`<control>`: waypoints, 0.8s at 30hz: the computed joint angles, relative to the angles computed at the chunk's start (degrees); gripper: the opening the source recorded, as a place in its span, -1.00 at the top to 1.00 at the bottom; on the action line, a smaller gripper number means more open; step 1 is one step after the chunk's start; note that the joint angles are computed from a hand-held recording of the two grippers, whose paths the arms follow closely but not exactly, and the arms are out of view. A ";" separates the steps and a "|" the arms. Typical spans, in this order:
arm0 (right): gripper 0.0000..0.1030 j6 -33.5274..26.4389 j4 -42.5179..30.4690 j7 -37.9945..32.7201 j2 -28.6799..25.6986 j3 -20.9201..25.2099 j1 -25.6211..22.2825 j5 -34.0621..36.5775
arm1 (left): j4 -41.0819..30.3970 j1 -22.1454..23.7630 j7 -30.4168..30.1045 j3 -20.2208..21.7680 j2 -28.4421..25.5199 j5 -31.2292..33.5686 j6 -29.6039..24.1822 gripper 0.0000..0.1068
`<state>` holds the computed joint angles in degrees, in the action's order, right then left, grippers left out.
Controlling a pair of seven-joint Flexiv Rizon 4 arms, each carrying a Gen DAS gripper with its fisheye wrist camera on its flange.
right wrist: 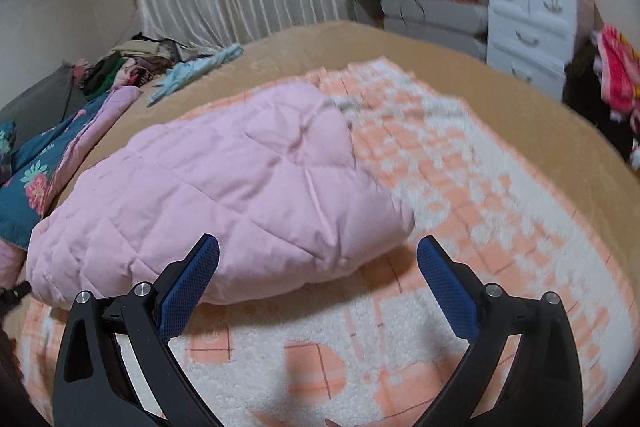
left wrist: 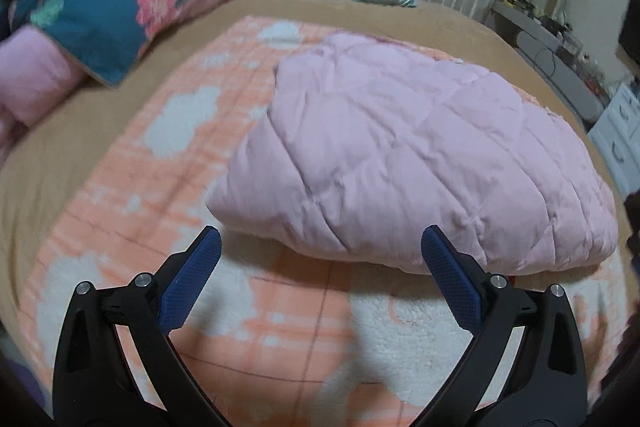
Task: Fold large clothes
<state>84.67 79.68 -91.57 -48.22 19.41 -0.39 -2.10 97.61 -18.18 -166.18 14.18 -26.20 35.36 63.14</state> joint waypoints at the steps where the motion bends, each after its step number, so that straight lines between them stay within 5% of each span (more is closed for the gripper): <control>1: -0.92 -1.58 -0.92 0.27 -0.61 0.66 -0.38 0.21 | 0.37 0.69 0.01 -0.41 -0.25 -0.83 0.87 -0.75; 12: -0.92 -12.19 -7.84 -1.86 -3.91 3.22 -0.61 7.00 | 6.47 8.03 -0.23 -3.02 -6.41 -18.08 24.60 -0.75; 24: -0.92 -22.35 -19.97 -3.36 -8.65 3.78 0.09 18.73 | 6.21 12.70 3.44 -8.35 -13.56 -30.49 36.40 -0.77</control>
